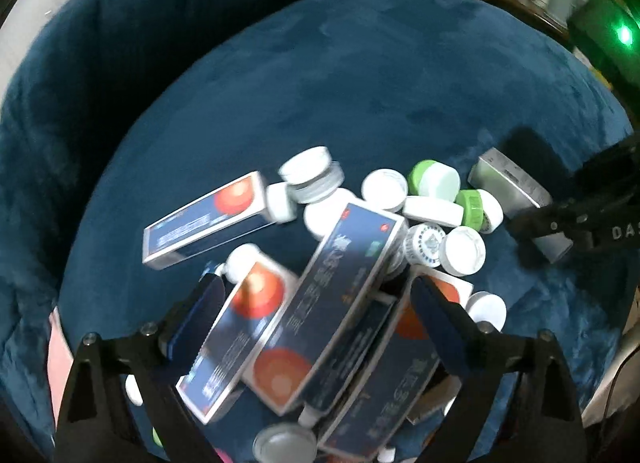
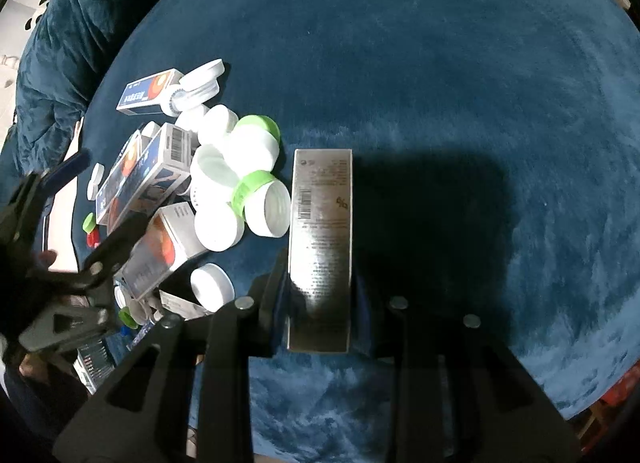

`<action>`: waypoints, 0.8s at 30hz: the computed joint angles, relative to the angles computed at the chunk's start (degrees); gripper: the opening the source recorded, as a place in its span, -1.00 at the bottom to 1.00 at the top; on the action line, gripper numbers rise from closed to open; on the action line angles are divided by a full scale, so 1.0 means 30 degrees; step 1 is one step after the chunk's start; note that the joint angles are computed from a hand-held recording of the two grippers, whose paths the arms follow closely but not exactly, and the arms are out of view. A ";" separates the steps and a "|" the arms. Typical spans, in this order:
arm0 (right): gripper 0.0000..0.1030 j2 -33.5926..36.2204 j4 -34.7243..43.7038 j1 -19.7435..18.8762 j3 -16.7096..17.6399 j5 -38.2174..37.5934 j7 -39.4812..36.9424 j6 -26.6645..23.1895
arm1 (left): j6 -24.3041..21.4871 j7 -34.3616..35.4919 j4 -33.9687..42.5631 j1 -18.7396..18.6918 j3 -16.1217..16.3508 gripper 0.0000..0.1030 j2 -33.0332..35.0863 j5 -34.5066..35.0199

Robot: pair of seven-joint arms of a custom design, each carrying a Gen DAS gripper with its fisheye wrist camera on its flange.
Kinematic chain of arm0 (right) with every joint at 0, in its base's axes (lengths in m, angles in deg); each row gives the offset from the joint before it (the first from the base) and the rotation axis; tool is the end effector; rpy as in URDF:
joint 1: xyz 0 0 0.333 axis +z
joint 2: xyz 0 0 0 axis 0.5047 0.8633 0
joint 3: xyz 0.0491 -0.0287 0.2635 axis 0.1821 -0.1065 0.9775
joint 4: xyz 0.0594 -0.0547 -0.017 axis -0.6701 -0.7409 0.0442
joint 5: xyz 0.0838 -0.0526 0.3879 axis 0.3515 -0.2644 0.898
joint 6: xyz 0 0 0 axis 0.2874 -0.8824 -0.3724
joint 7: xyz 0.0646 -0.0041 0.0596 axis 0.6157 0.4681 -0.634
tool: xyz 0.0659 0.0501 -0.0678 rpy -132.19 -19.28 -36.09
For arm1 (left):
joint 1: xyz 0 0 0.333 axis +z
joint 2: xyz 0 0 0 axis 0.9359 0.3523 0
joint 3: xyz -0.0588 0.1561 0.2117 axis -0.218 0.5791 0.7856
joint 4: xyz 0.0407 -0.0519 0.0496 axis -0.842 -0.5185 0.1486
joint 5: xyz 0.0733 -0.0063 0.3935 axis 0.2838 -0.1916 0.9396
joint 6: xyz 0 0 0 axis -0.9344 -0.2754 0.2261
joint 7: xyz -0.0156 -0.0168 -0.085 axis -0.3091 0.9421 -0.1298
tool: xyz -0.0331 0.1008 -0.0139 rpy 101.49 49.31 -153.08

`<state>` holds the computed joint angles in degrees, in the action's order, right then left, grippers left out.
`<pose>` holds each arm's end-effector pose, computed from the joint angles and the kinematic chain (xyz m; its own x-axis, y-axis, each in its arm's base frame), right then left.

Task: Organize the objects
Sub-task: 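Grasp an ointment box with the left gripper while the right grasps a silver box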

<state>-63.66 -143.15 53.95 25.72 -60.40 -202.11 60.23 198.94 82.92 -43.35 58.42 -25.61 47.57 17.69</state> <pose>0.2876 0.2109 0.4526 -0.9054 -0.3131 -0.2867 -0.3076 0.9493 -0.0652 0.5989 -0.2423 0.4804 -0.6556 -0.7423 -0.1389 -0.6570 0.6513 -0.3796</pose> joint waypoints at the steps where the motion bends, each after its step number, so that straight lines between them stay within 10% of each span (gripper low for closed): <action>1: -0.40 -0.0012 -0.0023 0.0015 -0.0031 -0.0002 -0.0054 0.0026 | -0.0207 0.0336 0.0117 0.0047 -0.0048 0.71 0.0150 -0.0254; 4: -0.40 -0.0113 -0.0136 -0.0003 -0.0063 -0.0031 -0.0124 0.0076 | -0.1302 0.1017 0.0710 0.0521 -0.0185 0.02 0.0565 -0.2613; 16: -0.41 0.0426 0.0076 -0.0026 -0.0236 -0.0130 -0.0656 0.0159 | -0.1305 -0.0950 -0.0411 0.0679 0.0044 0.04 -0.0248 -0.4080; 24: -0.44 -0.0457 0.0093 -0.0187 0.0547 -0.0814 0.0003 0.0030 | -0.0595 -0.1900 -0.1762 0.0788 0.0145 -0.46 -0.1553 -0.4086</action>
